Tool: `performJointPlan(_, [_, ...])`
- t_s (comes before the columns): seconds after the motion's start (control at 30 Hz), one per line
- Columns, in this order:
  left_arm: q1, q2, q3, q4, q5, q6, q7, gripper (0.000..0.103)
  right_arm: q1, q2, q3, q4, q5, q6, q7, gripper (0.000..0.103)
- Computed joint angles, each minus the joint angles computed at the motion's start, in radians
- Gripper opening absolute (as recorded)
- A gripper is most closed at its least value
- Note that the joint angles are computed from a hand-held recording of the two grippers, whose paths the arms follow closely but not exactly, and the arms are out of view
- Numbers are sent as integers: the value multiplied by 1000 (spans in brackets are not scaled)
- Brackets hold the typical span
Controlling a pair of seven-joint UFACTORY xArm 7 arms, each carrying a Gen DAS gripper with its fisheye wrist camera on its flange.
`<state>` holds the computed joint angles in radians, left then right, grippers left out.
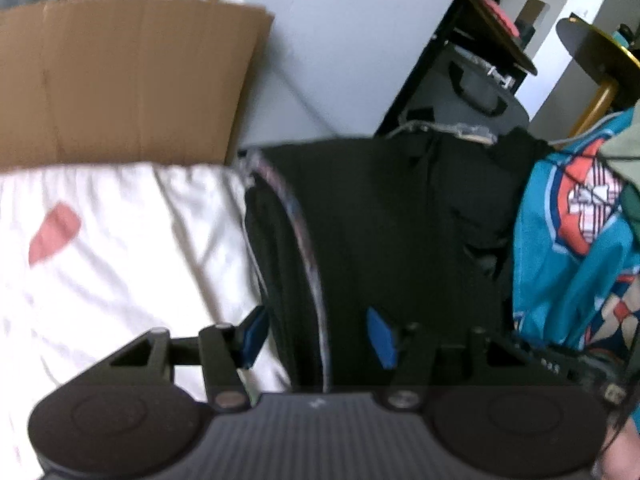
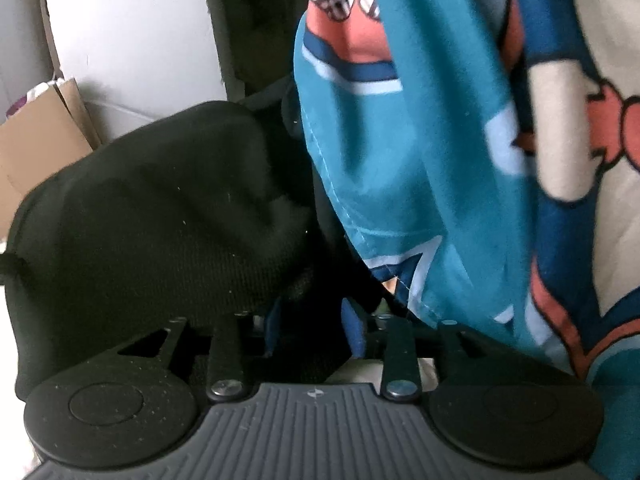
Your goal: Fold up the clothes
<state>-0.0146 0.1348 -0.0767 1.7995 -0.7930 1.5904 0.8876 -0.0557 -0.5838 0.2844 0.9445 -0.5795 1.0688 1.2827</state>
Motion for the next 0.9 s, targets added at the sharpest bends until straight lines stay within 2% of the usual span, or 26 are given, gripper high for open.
performJointPlan(0.03, [2, -3, 1, -9, -2, 4, -5, 58, -3, 4, 1, -4, -3, 0, 5, 53])
performJointPlan(0.1, [3, -8, 2, -24, -6, 6, -9, 58, -5, 0, -9, -26, 3, -19, 28, 59])
performJointPlan(0.27, [-3, -28, 4, -62, -18, -2, 9, 55, -18, -28, -30, -93, 28, -118, 106, 58])
performJointPlan(0.3, [-6, -33, 4, -69, -18, -12, 14, 54, -22, -33, -32, -103, 33, -136, 118, 53])
performJointPlan(0.33, [-8, -34, 5, -72, -18, -18, 15, 51, -21, -44, -38, -116, 41, -161, 124, 43])
performJointPlan(0.37, [-9, -36, 7, -75, -17, -22, 21, 49, -20, -37, -36, -103, 52, -147, 104, 36])
performJointPlan(0.4, [-10, -39, 8, -78, -17, -26, 30, 45, -17, -30, -33, -89, 61, -130, 84, 14])
performJointPlan(0.43, [-10, -42, 10, -81, -16, -29, 38, 38, -14, -21, -32, -74, 69, -113, 64, 8])
performJointPlan(0.5, [-10, -44, 13, -81, -16, -33, 52, 27, -12, -22, -24, -54, 77, -90, 51, 5])
performJointPlan(0.6, [-5, -29, 18, -56, -16, -19, 41, 20, -14, -31, -6, -19, 81, -38, 51, 3])
performJointPlan(0.8, [-1, -18, 13, -44, -5, -21, 21, 18, 4, -52, 32, 18, 116, 86, 81, 3])
performJointPlan(0.83, [-1, -17, 13, -43, -1, -23, 15, 18, 10, -53, 36, 16, 127, 106, 91, 0])
performJointPlan(0.9, [0, -11, 12, -37, 3, -19, 4, 18, 19, -43, 43, 25, 165, 186, 118, 0])
